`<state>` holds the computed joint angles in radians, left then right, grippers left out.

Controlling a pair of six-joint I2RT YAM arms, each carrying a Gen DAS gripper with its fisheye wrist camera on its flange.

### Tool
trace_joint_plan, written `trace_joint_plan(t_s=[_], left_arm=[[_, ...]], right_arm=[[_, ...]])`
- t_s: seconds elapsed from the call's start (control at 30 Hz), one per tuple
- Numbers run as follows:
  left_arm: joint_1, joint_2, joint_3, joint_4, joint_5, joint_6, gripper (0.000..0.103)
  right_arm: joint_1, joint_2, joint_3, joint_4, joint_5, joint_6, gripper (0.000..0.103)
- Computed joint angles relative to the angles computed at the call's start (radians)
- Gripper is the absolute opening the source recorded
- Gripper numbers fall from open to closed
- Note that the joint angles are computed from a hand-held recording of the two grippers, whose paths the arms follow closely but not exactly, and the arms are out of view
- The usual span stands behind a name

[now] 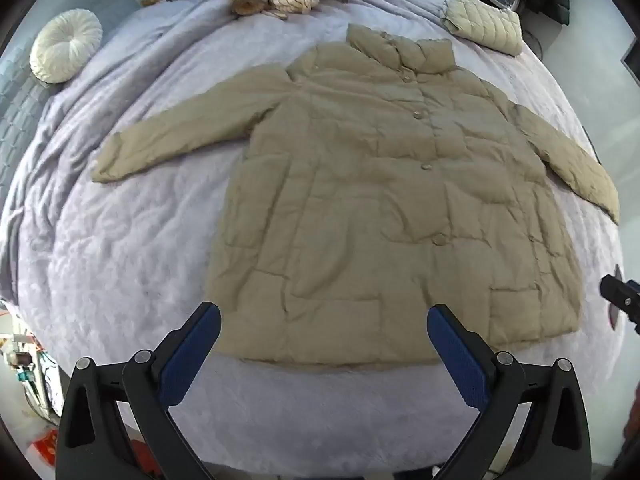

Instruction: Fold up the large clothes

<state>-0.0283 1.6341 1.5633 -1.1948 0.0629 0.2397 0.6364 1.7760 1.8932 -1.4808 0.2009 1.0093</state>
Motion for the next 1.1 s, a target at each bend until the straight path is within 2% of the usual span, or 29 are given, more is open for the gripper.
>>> trace_joint_plan(t_s=[0.13, 0.23, 0.37, 0.53, 1.1], left_arm=[[-0.003, -0.028, 0.006, -0.01, -0.019, -0.005, 0.103], [0.015, 0.043, 0.106, -0.097, 0.007, -0.001, 0.103], [0.0, 0.035, 0.085, -0.094, -0.004, -0.036, 0.103], [-0.001, 0.025, 0.07, -0.086, -0.004, -0.035, 0.103], [-0.02, 0.006, 0.068, -0.084, -0.005, -0.029, 0.103]], right_arm=[[-0.011, -0.003, 0.005, -0.014, -0.026, -0.012, 0.103], [-0.01, 0.003, 0.018, -0.033, -0.024, -0.012, 0.103], [0.02, -0.041, -0.029, -0.024, -0.027, 0.028, 0.103], [0.048, -0.017, 0.017, -0.067, -0.013, 0.054, 0.103], [0.013, -0.004, 0.02, -0.036, -0.036, 0.028, 0.103]])
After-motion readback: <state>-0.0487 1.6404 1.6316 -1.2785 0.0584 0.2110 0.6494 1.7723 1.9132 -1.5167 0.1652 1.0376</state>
